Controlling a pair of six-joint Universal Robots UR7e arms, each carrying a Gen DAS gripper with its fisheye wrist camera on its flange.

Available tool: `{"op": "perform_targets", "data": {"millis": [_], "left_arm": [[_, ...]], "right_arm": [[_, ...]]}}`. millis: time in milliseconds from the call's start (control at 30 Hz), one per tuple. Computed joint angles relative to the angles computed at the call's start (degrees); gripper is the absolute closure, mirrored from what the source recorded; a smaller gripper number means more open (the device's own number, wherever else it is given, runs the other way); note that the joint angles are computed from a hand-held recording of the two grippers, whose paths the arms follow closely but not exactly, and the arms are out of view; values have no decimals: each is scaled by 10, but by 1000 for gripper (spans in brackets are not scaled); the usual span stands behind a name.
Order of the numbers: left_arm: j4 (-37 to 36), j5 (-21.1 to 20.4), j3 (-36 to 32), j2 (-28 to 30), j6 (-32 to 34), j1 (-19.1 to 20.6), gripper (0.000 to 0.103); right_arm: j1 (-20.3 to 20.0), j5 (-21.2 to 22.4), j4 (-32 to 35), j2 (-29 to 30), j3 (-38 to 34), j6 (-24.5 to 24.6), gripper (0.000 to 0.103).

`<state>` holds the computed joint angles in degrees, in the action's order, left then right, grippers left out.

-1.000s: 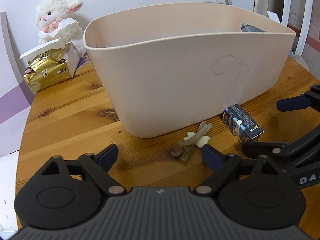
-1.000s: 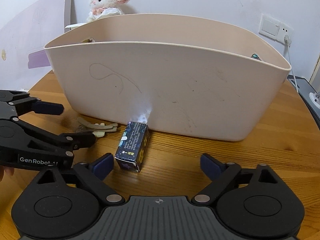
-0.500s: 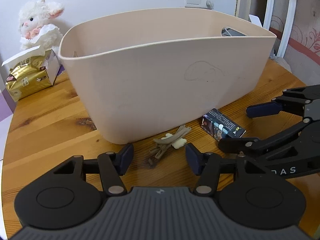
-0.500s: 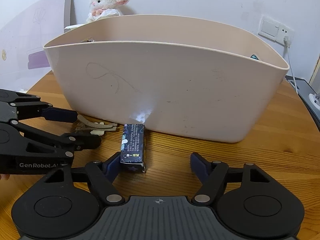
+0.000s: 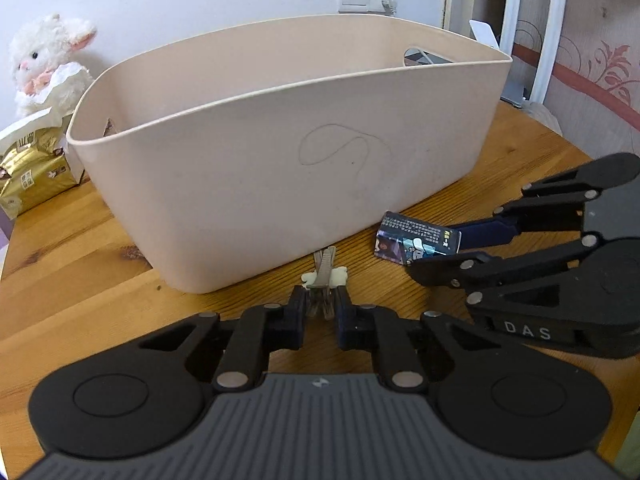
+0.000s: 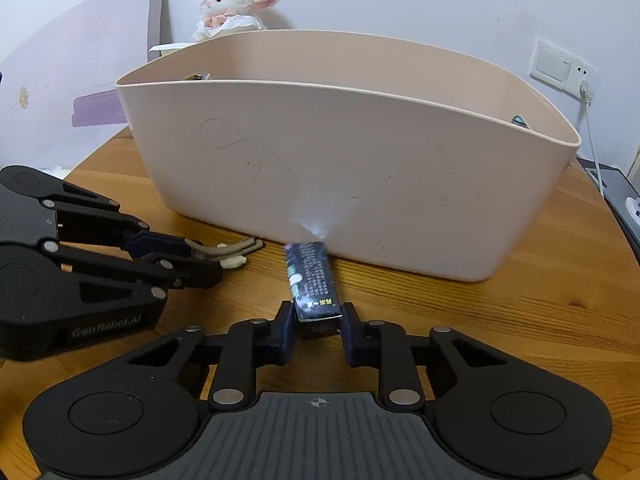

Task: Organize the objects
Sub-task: 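Grasp the beige hair clips with left tool while right tool grasps dark slim box, then carry both items into the beige basket and open both tools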

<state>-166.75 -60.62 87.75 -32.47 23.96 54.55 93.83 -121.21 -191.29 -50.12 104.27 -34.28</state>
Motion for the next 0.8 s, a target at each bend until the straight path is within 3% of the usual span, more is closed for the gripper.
{"op": "perform_targets", "data": {"millis": [267, 800], "left_arm": [[-11, 17, 22, -10, -20, -9, 87], [-107, 28, 113, -69, -5, -54, 87]], "right_arm": [[3, 5, -12, -27, 28, -11, 82], [32, 30, -83, -109, 103, -34, 82]]}}
